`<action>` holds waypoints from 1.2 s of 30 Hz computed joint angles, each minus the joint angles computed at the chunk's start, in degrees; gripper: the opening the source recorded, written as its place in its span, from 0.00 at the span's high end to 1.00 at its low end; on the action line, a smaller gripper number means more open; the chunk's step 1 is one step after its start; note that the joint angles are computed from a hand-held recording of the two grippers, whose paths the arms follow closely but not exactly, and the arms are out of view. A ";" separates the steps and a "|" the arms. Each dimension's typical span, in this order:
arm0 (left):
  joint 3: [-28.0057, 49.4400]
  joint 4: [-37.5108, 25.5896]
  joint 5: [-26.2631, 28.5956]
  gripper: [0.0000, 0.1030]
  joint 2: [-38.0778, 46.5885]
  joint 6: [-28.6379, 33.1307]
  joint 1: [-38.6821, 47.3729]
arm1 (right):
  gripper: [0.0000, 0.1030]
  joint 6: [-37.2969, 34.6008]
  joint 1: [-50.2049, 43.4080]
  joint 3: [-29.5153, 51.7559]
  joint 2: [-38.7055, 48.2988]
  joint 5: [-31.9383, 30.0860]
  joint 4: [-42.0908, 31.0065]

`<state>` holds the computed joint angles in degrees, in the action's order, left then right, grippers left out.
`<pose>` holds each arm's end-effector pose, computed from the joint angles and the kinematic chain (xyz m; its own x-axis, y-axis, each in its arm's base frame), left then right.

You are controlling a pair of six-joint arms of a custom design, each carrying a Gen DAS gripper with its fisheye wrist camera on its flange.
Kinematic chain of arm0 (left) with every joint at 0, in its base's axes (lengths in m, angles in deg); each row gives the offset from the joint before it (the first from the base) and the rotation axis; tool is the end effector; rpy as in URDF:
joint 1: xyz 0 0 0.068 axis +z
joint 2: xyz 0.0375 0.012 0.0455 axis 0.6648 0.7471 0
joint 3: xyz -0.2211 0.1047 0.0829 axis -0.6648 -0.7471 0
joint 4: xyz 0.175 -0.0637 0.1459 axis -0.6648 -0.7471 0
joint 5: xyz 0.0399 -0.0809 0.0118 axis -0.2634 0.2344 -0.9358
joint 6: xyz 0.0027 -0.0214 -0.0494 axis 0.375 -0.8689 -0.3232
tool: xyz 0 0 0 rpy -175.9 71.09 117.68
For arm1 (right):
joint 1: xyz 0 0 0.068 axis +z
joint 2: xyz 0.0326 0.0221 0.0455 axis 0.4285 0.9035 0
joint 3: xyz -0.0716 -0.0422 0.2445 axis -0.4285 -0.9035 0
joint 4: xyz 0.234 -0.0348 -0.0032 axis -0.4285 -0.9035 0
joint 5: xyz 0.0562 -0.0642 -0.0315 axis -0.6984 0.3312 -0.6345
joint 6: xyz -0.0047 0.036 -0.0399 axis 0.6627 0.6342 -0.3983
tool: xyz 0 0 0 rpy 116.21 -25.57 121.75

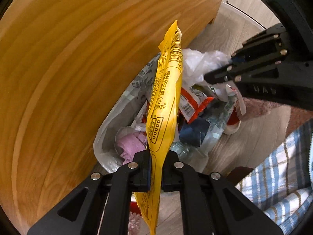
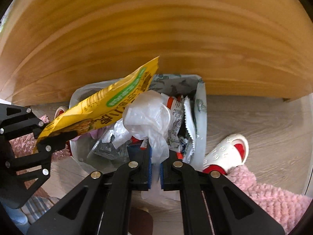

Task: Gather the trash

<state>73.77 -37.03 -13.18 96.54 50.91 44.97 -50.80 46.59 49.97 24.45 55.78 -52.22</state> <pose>0.3631 0.0145 0.2973 -0.5434 0.8048 -0.2386 0.8214 0.5685 0.0469 0.2868 0.1135 0.3431 -0.9827 0.0030 -0.1854 -0.0214 0.9913 0.1295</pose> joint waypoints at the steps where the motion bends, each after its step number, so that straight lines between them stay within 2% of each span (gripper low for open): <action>1: -0.06 0.24 -0.29 0.96 0.42 -0.34 -0.37 | 0.94 0.13 -0.05 -0.09 0.40 -0.47 0.18; 15: -0.90 4.06 -4.61 0.96 5.87 -3.06 -3.97 | 0.94 2.16 -1.53 -1.75 4.29 -1.63 3.13; 26: 3.26 3.70 -6.11 0.97 10.35 -4.98 -6.73 | 0.94 3.38 -2.89 -6.45 3.56 -1.58 7.09; 36: 6.68 4.24 -6.89 0.97 12.01 -6.73 -8.38 | 0.94 3.45 -2.74 -5.54 5.63 0.04 8.42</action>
